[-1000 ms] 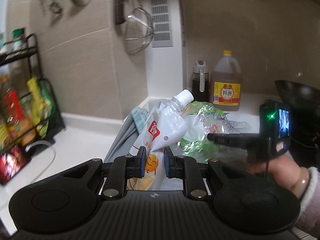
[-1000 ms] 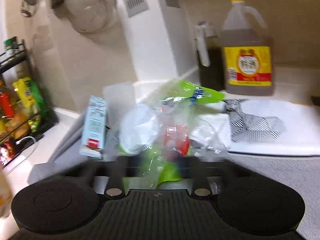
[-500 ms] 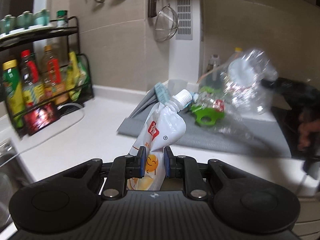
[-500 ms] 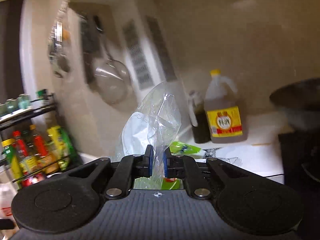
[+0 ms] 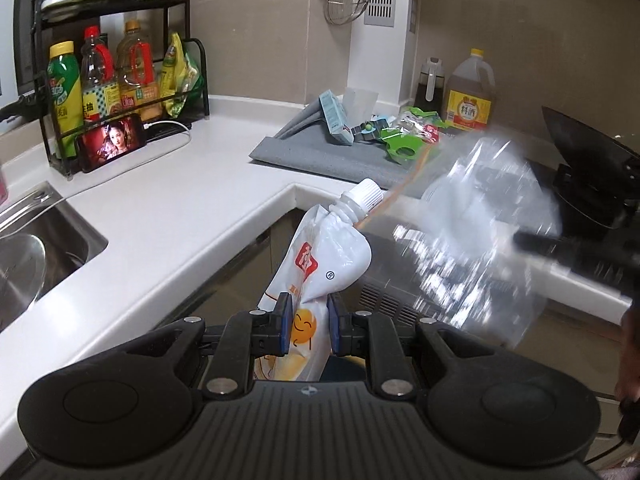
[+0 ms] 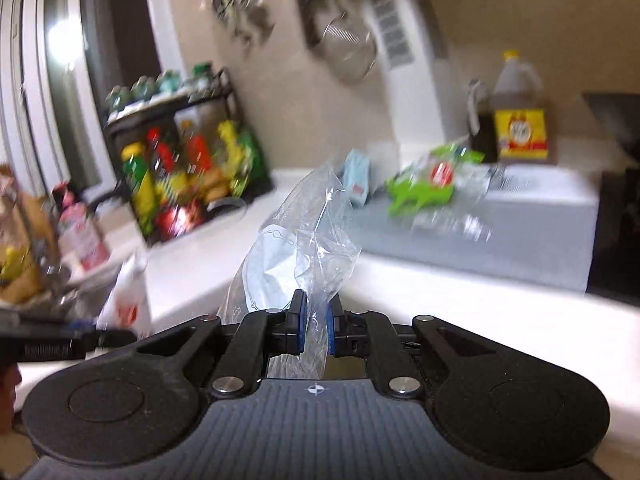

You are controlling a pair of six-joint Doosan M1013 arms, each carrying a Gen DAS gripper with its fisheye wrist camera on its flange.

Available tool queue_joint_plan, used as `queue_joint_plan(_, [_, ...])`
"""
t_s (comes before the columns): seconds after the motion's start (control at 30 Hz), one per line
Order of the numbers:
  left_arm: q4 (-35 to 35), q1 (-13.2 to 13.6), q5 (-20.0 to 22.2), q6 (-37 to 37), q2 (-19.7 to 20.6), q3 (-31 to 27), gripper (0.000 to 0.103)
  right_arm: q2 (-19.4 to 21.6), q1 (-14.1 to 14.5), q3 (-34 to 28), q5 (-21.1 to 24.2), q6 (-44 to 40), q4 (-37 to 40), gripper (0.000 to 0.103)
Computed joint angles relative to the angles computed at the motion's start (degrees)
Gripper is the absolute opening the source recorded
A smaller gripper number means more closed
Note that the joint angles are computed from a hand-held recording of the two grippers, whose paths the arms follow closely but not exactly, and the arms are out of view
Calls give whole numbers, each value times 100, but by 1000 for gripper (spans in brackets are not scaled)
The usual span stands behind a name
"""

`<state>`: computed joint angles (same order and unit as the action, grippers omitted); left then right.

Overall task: Collect trash
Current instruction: 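Lift the pouch with left tool while right tool lifts the clear bag off the mat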

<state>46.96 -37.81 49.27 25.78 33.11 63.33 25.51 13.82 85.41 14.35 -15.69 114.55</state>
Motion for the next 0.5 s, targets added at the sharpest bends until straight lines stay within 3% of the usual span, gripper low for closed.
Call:
queue_joint_plan(0.2, [-69, -54, -211, -221, -124, 257, 20, 7, 166, 25, -175, 2428, -2626, 11])
queue_joint_plan(0.5, [-127, -64, -245, -214, -140, 322, 20, 21, 251, -10, -236, 3168, -3640, 11])
